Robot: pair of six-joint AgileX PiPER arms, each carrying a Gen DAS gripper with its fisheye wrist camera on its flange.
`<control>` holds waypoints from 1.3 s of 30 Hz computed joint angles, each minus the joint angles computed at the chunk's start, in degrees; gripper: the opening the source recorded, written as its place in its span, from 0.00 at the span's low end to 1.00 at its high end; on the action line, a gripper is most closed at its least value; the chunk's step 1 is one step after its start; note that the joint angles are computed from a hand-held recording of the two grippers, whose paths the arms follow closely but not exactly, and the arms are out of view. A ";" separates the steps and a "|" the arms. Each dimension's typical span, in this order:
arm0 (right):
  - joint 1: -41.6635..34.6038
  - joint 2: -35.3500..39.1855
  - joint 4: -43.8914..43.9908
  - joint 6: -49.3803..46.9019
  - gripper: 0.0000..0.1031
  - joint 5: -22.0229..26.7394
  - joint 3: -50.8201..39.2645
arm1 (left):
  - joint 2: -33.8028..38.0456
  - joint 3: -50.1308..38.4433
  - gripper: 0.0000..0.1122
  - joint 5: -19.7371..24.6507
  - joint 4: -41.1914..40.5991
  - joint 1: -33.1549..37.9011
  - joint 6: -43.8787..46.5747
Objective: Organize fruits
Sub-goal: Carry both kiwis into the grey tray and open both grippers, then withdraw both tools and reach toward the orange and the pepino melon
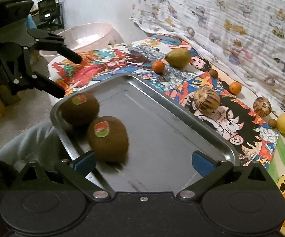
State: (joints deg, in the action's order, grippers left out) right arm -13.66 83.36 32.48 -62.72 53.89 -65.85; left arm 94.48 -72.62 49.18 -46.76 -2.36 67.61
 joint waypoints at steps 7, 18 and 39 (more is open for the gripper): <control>-0.20 2.42 1.53 -0.94 0.99 -3.39 -1.74 | 3.38 -4.33 0.91 -1.10 3.81 -0.70 -5.61; 2.79 10.23 1.54 3.99 0.99 -11.34 -10.46 | 11.69 -16.11 0.91 -4.00 11.55 -3.86 -17.12; 8.18 30.45 -11.99 29.29 0.94 -16.11 -27.67 | 35.80 -44.32 0.91 -5.49 19.04 -8.26 -34.29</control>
